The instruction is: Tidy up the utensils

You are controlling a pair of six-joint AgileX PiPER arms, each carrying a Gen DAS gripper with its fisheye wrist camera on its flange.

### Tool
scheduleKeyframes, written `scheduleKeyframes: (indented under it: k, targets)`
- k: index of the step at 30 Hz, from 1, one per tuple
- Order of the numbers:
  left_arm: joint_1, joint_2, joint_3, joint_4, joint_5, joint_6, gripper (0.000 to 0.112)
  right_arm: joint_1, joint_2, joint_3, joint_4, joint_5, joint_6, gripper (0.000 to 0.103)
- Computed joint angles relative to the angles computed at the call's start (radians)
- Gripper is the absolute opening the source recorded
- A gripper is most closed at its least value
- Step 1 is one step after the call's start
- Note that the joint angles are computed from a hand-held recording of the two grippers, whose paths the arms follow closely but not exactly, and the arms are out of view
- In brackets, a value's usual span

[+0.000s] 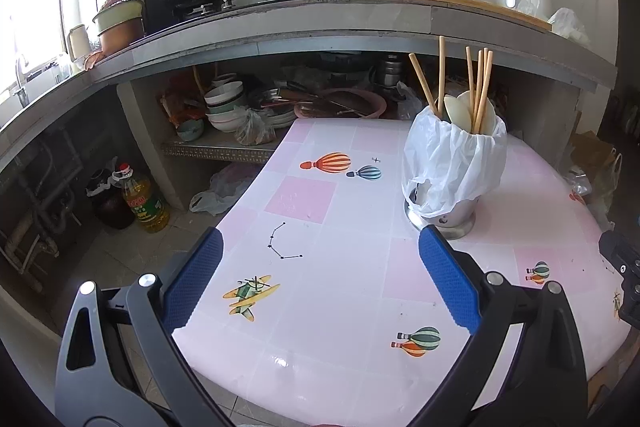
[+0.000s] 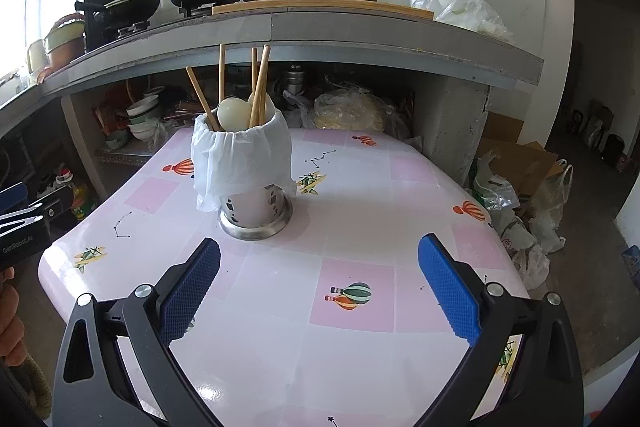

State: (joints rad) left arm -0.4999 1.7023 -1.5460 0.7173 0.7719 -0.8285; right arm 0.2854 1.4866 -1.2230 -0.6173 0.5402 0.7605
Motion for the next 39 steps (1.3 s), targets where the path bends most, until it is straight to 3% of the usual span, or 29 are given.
scheduleKeyframes:
  k: [25, 39]
  targets:
    - [-0.023, 0.006, -0.015, -0.008, 0.007, 0.021, 0.095, -0.007, -0.003, 0.003, -0.001, -0.007, -0.012, 0.096]
    - [-0.035, -0.007, 0.004, 0.009, -0.030, 0.025, 0.095, -0.007, -0.011, 0.010, -0.006, -0.008, -0.011, 0.096]
